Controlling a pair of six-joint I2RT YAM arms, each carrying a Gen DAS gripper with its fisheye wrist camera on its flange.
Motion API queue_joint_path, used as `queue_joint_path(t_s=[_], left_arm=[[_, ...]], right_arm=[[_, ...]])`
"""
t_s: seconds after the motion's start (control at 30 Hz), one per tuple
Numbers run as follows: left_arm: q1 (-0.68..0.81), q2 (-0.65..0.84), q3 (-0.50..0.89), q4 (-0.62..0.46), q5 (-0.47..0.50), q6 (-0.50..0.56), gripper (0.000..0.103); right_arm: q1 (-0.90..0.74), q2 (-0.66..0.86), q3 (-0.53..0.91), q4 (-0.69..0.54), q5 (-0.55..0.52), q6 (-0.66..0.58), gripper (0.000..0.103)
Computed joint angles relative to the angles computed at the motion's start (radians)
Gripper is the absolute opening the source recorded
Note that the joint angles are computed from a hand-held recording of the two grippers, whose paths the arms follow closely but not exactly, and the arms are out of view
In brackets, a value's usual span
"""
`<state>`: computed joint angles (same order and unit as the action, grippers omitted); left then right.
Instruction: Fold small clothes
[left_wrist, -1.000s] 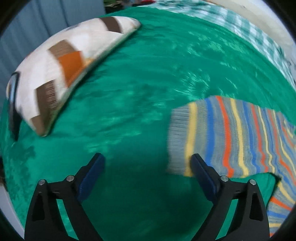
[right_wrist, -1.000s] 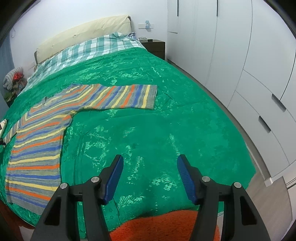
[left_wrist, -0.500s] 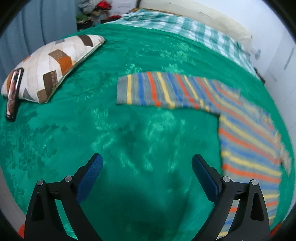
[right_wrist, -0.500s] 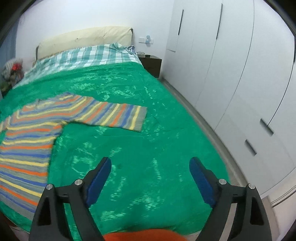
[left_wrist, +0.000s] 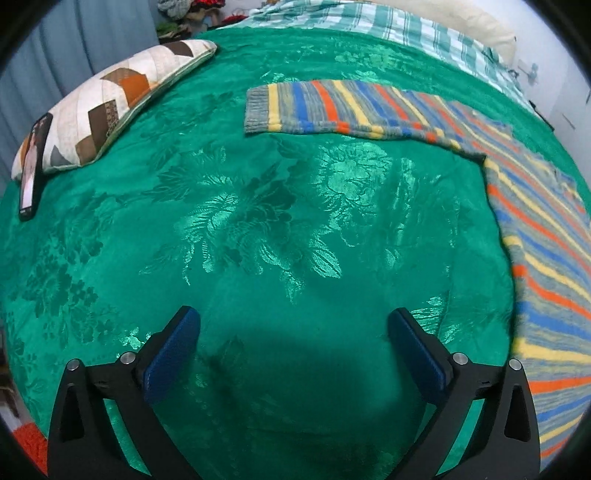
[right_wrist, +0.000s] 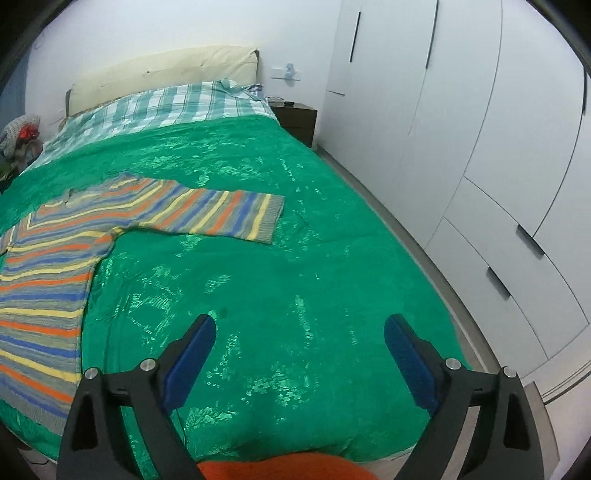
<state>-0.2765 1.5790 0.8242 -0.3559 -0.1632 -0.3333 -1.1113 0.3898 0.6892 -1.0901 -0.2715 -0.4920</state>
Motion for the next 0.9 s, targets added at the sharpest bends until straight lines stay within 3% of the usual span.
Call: queue_joint_path(t_s=[0.1, 0.2, 0.3, 0.37, 0.4, 0.47, 0.53, 0.6, 0.63, 0.67, 0.73, 0.9], left_arm=[[0.051, 0.008, 0.034, -0.040, 0.085, 0.012, 0.102], [0.201, 0.002, 0.089, -0.020, 0.308, 0.038, 0.101], [0.332, 0.125, 0.261, -0.016, 0.428, 0.010, 0.101], [0.390, 0.291, 0.459, -0.060, 0.494, -0.012, 0.100], [0.399, 0.355, 0.537, -0.090, 0.503, -0.017, 0.098], [0.404, 0.504, 0.725, -0.173, 0.513, -0.018, 0.081], [0.391, 0.635, 0.897, -0.263, 0.519, -0.010, 0.072], [0.367, 0.694, 0.975, -0.284, 0.490, 0.001, 0.070], [0.357, 0.699, 0.985, -0.273, 0.468, 0.011, 0.063], [0.345, 0.699, 0.991, -0.261, 0.455, 0.027, 0.039], [0.318, 0.680, 0.977, -0.232, 0.456, 0.080, 0.009], [0.176, 0.462, 0.687, -0.018, 0.302, 0.403, 0.009]], right_arm=[[0.111, -0.008, -0.005, 0.010, 0.076, 0.049, 0.092], [0.211, -0.008, -0.011, 0.017, 0.157, 0.096, 0.092], [0.244, 0.000, -0.017, 0.022, 0.186, 0.115, 0.092], [0.302, 0.011, -0.018, 0.027, 0.236, 0.152, 0.092], [0.354, 0.016, -0.019, 0.029, 0.282, 0.183, 0.092], [0.451, 0.016, -0.022, 0.027, 0.366, 0.234, 0.092], [0.579, 0.021, -0.024, 0.019, 0.475, 0.302, 0.092], [0.705, 0.034, -0.026, 0.008, 0.578, 0.368, 0.092], [0.783, 0.045, -0.028, -0.001, 0.641, 0.409, 0.092], [0.837, 0.057, -0.030, -0.005, 0.685, 0.437, 0.092], [0.948, 0.089, -0.033, -0.017, 0.771, 0.497, 0.092], [1.039, 0.136, -0.036, -0.019, 0.836, 0.550, 0.092]])
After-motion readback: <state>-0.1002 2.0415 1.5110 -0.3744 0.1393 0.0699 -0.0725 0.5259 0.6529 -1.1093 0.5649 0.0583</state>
